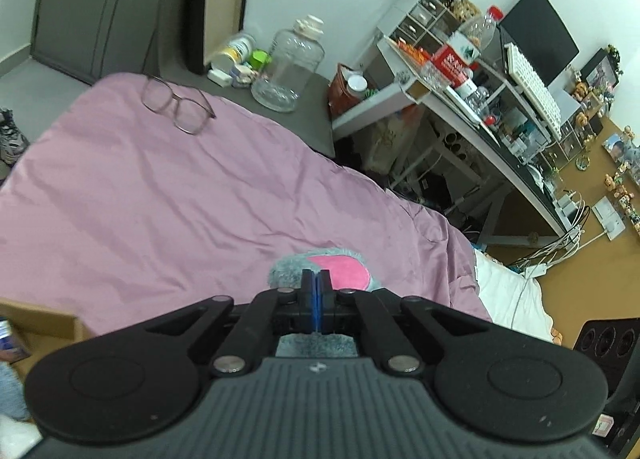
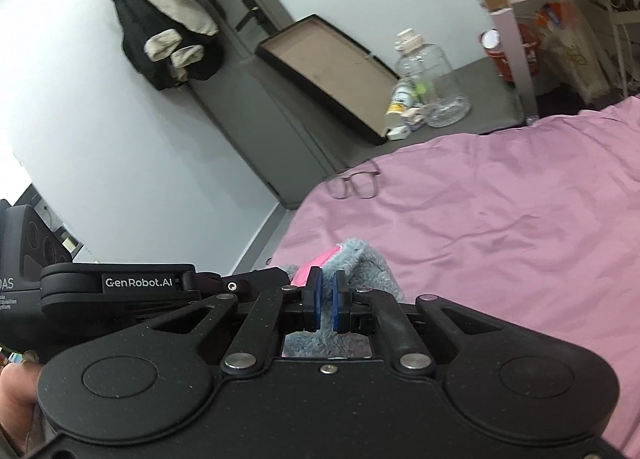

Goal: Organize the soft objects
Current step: 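Carry the grey plush with the right tool over the box and lower it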

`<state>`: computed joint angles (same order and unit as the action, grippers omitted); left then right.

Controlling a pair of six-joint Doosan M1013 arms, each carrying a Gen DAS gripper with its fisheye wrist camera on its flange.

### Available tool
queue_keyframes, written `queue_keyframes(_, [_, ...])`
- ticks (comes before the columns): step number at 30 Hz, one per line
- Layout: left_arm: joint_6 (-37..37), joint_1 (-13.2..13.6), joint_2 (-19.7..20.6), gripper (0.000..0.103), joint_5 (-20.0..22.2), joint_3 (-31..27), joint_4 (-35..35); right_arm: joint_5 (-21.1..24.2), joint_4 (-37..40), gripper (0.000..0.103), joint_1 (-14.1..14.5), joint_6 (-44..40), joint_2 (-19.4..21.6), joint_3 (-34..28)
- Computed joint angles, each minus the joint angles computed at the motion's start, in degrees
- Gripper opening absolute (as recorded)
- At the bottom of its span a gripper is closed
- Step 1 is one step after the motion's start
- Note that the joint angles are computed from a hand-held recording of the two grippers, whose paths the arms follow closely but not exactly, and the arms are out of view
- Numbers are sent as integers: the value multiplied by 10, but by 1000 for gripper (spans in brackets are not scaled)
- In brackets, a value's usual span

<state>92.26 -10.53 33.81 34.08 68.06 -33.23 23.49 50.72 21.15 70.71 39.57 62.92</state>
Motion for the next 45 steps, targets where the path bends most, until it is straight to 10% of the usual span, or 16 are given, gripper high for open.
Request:
queue_keyframes(24, [92, 62, -110, 0, -65, 159, -93, 15, -92, 5, 74, 48, -7, -20])
queue_keyframes(45, [182, 105, -104, 0, -50, 192, -187, 52, -247, 5, 108, 191, 29, -72])
